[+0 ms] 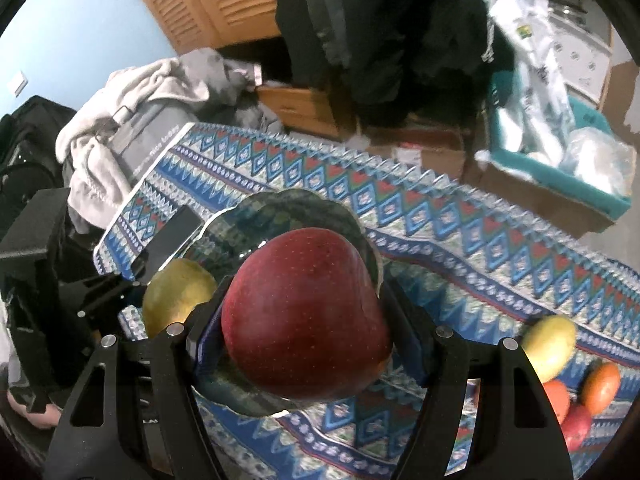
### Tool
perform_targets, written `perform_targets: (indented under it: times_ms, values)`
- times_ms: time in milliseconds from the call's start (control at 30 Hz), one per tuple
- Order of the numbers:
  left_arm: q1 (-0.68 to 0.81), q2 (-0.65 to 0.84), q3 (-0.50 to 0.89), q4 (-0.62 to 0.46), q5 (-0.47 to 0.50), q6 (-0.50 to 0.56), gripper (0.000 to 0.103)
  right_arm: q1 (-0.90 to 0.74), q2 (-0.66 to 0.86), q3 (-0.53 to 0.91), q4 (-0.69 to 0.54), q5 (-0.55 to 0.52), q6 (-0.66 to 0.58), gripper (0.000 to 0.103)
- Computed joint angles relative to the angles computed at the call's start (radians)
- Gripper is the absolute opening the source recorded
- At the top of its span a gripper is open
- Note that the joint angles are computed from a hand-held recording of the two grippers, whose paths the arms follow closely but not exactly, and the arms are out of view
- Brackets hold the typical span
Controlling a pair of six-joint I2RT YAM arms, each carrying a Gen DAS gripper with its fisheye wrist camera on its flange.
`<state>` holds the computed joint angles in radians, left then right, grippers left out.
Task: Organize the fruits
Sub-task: 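Carry the pear with the left gripper while the right gripper carries the apple to the glass bowl, then open the left gripper over the bowl while the right gripper releases the apple into it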
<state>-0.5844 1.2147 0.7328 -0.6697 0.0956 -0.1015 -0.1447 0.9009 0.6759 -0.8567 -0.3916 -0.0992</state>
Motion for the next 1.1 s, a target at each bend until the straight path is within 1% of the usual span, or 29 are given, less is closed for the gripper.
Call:
perform_targets:
  times_ms: [133, 233, 333, 633, 800, 867, 967, 1033, 1100]
  values:
    - [0.048, 0.017, -0.037, 0.025, 0.009, 0.031, 0.074, 0.089, 0.052, -0.033, 0.065, 0.040, 0.057, 0.072]
    - [0.078, 0.044, -0.060, 0.045, 0.016, 0.054, 0.074, 0.137, 0.087, -0.058, 0.104, 0.069, 0.076, 0.072]
    - [0.083, 0.078, -0.076, 0.060, 0.002, 0.062, 0.074, 0.156, 0.120, -0.080, 0.132, 0.075, 0.094, 0.072]
    - [0.115, 0.170, -0.097, 0.087, 0.026, 0.053, 0.074, 0.213, 0.156, -0.125, 0.176, 0.096, 0.125, 0.072]
    - [0.097, 0.207, -0.092, 0.096, 0.001, 0.034, 0.074, 0.231, 0.160, -0.147, 0.187, 0.100, 0.133, 0.072]
    - [0.095, 0.200, -0.084, 0.087, -0.009, 0.032, 0.074, 0.228, 0.159, -0.152, 0.189, 0.098, 0.131, 0.072]
    - [0.085, 0.142, -0.073, 0.061, -0.018, 0.016, 0.074, 0.219, 0.164, -0.155, 0.191, 0.092, 0.132, 0.072]
    - [0.084, 0.113, -0.071, 0.044, -0.026, 0.013, 0.077, 0.208, 0.170, -0.159, 0.197, 0.083, 0.135, 0.072]
    - [0.088, 0.092, -0.075, 0.032, -0.022, 0.011, 0.077, 0.198, 0.174, -0.163, 0.200, 0.070, 0.129, 0.073]
